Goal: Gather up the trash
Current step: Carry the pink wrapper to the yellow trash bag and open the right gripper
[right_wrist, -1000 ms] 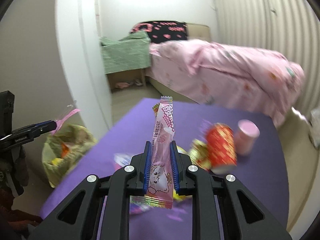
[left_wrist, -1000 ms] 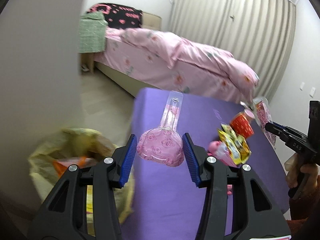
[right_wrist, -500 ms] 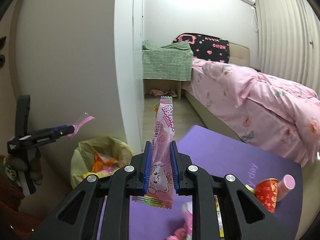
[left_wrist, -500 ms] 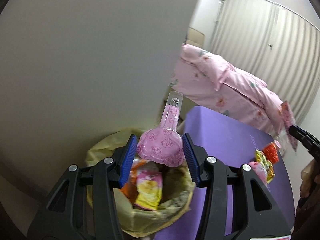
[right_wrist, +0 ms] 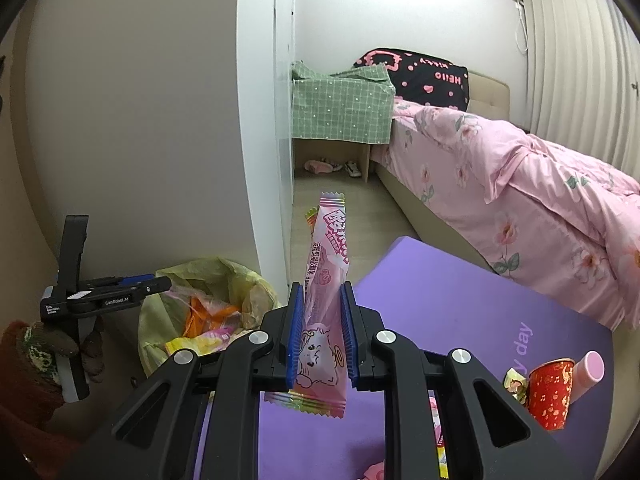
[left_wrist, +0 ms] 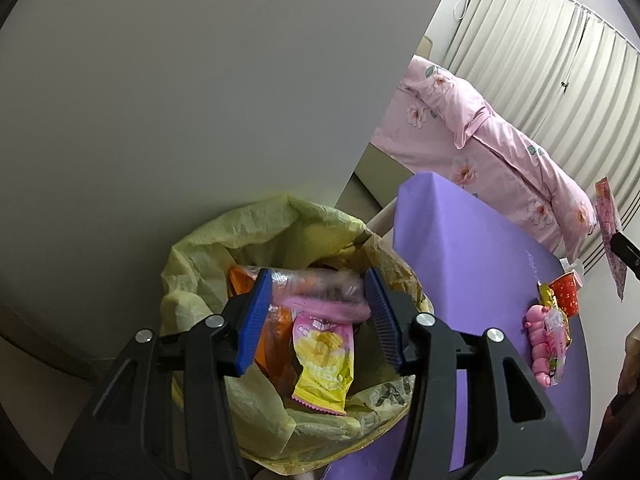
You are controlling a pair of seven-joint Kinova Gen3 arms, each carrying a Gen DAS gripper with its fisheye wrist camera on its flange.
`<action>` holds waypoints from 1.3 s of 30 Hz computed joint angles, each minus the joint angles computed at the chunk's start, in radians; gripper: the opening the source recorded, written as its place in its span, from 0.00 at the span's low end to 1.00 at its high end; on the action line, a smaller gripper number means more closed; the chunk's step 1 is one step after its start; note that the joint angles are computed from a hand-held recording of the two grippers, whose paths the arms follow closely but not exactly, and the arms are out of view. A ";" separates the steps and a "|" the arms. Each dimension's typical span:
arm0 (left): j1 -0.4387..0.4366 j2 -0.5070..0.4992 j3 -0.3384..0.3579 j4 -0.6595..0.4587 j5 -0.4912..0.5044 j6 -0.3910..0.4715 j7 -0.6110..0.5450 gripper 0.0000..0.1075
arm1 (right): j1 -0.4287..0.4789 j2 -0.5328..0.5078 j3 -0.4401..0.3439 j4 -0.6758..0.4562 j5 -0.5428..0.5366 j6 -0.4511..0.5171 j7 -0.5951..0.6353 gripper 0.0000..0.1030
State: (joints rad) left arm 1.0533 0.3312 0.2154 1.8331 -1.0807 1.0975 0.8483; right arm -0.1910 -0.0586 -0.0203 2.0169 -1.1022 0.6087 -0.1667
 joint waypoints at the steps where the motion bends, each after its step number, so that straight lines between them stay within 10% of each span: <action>1: -0.003 -0.001 -0.002 0.004 -0.006 -0.008 0.004 0.49 | 0.000 0.002 0.000 -0.001 0.004 -0.002 -0.003 0.18; 9: 0.027 -0.016 0.008 0.008 -0.028 0.059 0.052 0.54 | -0.007 0.002 -0.013 -0.001 0.024 -0.014 -0.030 0.18; 27: 0.184 -0.042 0.108 -0.064 0.023 0.546 0.102 0.60 | -0.145 0.175 -0.193 -0.122 0.205 -0.052 -0.247 0.18; 39: 0.179 -0.074 0.144 0.017 0.069 0.560 0.235 0.60 | -0.215 0.263 -0.286 -0.195 0.408 -0.100 -0.430 0.18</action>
